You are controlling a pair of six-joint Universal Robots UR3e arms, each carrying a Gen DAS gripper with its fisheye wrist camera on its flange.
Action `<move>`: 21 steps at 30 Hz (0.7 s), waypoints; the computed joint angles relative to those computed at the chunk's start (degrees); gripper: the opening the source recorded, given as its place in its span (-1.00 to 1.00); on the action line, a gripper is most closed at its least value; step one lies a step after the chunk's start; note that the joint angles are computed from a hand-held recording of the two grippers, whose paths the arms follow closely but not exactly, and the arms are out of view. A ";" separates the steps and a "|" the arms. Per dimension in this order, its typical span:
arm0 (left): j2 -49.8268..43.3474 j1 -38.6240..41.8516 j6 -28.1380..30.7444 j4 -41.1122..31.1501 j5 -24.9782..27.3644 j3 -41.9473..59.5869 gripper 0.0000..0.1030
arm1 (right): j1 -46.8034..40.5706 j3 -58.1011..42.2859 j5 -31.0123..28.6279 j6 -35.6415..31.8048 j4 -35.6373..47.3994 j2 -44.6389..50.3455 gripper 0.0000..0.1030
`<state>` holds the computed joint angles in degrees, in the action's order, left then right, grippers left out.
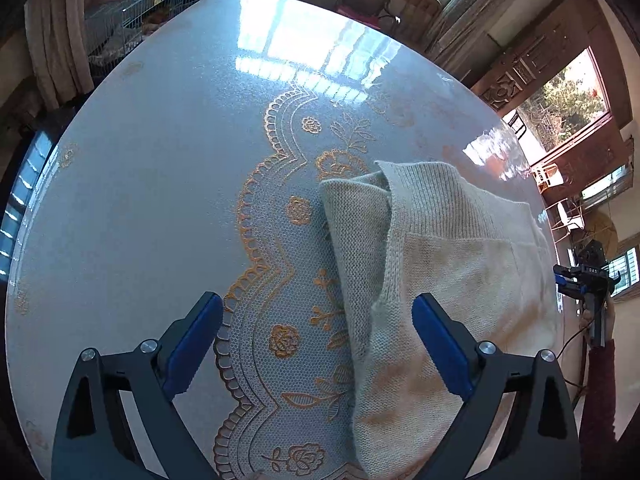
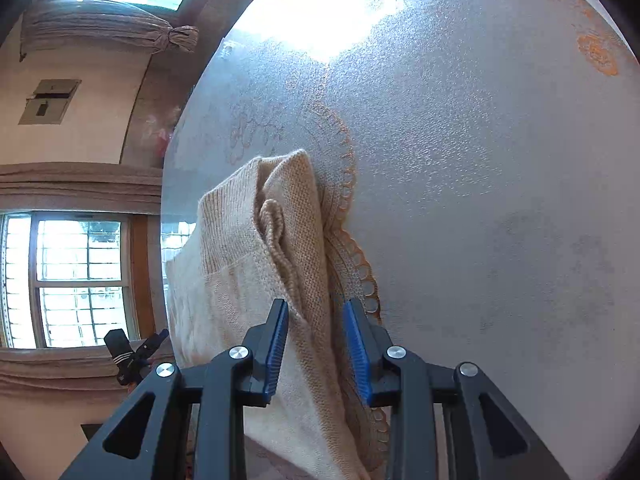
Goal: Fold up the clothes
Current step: 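Grasp the sweater's folded side edge with the right tool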
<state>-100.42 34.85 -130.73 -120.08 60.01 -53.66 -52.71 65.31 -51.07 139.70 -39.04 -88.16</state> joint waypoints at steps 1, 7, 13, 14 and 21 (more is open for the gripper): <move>-0.50 0.17 0.30 -0.92 -0.11 0.77 0.90 | 0.12 -0.07 -0.06 -0.36 0.36 0.48 -0.40; -1.08 -1.00 1.74 -1.56 0.60 2.00 1.00 | 3.27 -1.51 0.76 0.07 -0.35 2.36 -0.40; -3.48 -3.02 1.16 -0.18 2.23 3.20 1.00 | 3.27 -10.61 -4.80 -2.49 5.86 6.13 -0.39; -3.98 -2.94 1.23 -0.75 2.18 3.90 1.00 | 2.77 -12.38 -5.54 -3.38 7.40 6.92 -0.39; -5.48 -4.23 0.39 -0.50 2.72 4.61 1.00 | 1.41 -12.02 -3.54 -6.53 10.24 9.21 -0.40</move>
